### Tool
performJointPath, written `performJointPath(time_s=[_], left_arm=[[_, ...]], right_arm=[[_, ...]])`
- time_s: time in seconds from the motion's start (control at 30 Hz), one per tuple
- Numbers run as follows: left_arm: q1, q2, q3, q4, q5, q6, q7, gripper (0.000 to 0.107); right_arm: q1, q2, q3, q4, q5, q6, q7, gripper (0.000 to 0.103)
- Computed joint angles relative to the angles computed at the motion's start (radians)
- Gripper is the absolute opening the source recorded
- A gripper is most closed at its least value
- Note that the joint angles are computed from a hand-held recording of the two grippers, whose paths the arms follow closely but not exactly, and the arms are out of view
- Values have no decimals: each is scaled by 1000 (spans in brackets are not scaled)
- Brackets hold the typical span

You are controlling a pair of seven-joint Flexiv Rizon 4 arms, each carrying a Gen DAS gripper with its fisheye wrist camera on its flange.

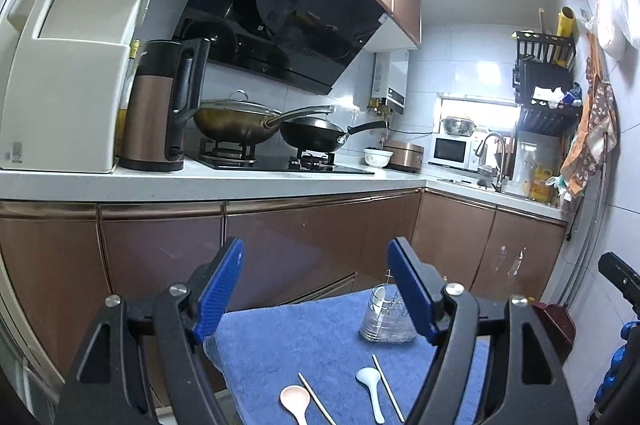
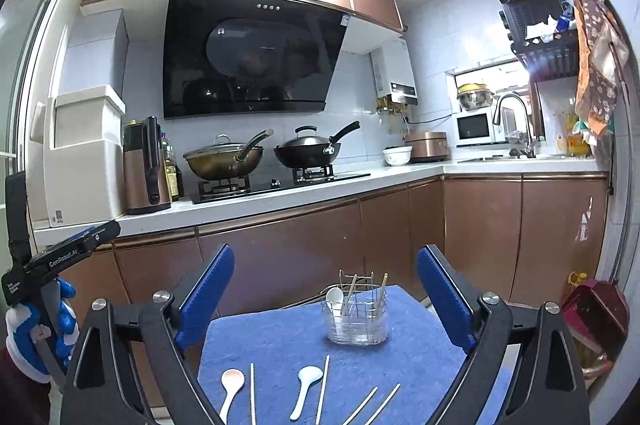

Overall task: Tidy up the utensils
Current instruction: 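Raise both open tools away from the holder, then move the left tool toward the pale-blue spoon while the right tool approaches the chopsticks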

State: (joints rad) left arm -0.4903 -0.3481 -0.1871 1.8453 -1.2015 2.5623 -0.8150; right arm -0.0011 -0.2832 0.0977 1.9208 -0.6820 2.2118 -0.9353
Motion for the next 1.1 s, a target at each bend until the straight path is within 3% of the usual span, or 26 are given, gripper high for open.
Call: performJointPath(time_s=[0.33, 0.7, 0.9, 1.1], left_arm=[[-23, 25, -7, 39, -4, 8, -9, 73], [-21, -22, -16, 4, -59, 13, 60, 73], [6, -28, -7, 30, -2, -65, -22, 73], [14, -61, -2, -12, -63, -170, 30, 73]], right_arm=[[-16, 21, -4, 42, -25, 43, 27, 92], [-44, -9, -9, 22, -88, 32, 117, 92], [-66, -41, -8, -5, -136, -2, 176, 92], [-114, -101, 8, -61, -246, -41, 291, 92]])
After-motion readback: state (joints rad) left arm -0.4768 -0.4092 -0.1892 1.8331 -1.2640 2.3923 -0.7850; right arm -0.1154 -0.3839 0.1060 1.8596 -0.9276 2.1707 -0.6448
